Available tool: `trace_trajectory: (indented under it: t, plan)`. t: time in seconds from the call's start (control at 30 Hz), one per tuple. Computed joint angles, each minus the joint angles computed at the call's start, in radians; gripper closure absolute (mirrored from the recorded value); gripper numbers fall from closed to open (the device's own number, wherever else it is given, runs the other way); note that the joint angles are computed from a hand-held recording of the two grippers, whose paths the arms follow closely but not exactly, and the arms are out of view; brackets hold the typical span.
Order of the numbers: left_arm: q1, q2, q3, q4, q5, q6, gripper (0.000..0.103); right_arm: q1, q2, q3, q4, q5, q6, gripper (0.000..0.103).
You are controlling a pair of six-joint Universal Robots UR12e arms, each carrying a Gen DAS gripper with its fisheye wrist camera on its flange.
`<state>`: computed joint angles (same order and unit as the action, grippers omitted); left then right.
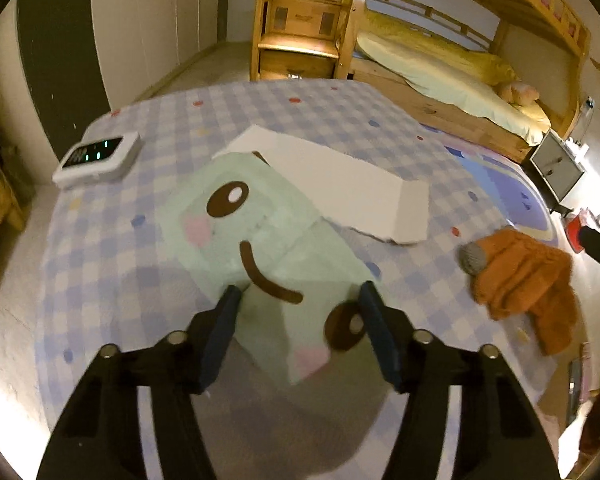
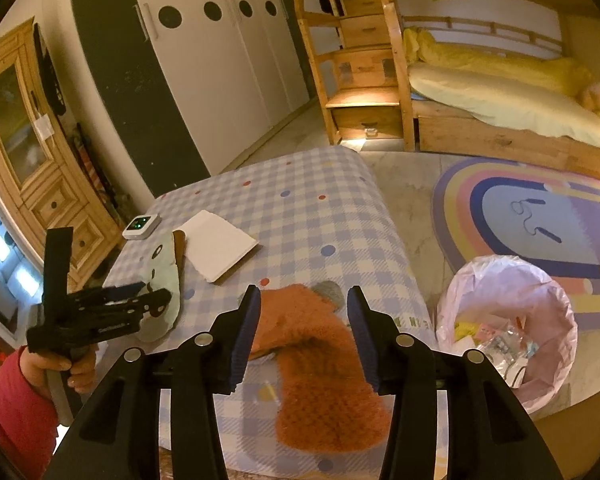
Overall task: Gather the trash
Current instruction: 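Lower the left gripper onto the mint-green cartoon cloth while the right gripper grasps the orange glove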
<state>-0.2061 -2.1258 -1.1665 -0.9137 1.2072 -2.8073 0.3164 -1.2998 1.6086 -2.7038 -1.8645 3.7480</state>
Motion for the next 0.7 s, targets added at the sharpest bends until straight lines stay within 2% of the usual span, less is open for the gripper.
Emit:
trace_trajectory:
  t: [0.03, 0.1, 0.23, 0.27, 0.33, 0.37, 0.4, 0.57, 0.7]
  plan:
    - [0.007, 0.004, 0.001, -0.037, -0.043, 0.006, 0.058, -0.001, -0.001, 0.001, -0.001, 0.001, -0.001, 0.056]
    - [0.021, 0.018, -0.007, -0.101, -0.148, 0.024, 0.058, -0.002, -0.002, 0.003, -0.004, 0.004, 0.001, 0.056]
    - [0.021, 0.052, -0.046, -0.112, -0.2, 0.122, 0.058, -0.002, -0.003, 0.005, -0.006, 0.004, 0.003, 0.056]
    - [0.018, 0.061, -0.062, -0.079, -0.19, 0.133, 0.057, -0.002, -0.004, 0.006, -0.006, 0.003, 0.003, 0.056]
    - [0.003, 0.075, -0.099, 0.039, -0.109, 0.133, 0.034, -0.003, -0.005, 0.008, -0.008, 0.006, 0.005, 0.056]
    - [-0.007, 0.077, -0.111, 0.088, -0.058, 0.131, 0.032, -0.003, -0.005, 0.008, -0.007, 0.007, 0.003, 0.056]
    - [-0.013, 0.073, -0.11, 0.105, -0.028, 0.134, 0.031, -0.002, -0.006, 0.008, -0.006, 0.006, 0.002, 0.056]
    - [-0.034, 0.046, -0.082, 0.067, 0.057, 0.164, 0.031, -0.002, -0.007, 0.011, -0.009, 0.003, -0.002, 0.055]
    - [-0.03, 0.043, -0.083, 0.061, 0.03, 0.139, 0.031, -0.003, -0.015, 0.023, -0.011, 0.001, 0.004, 0.053]
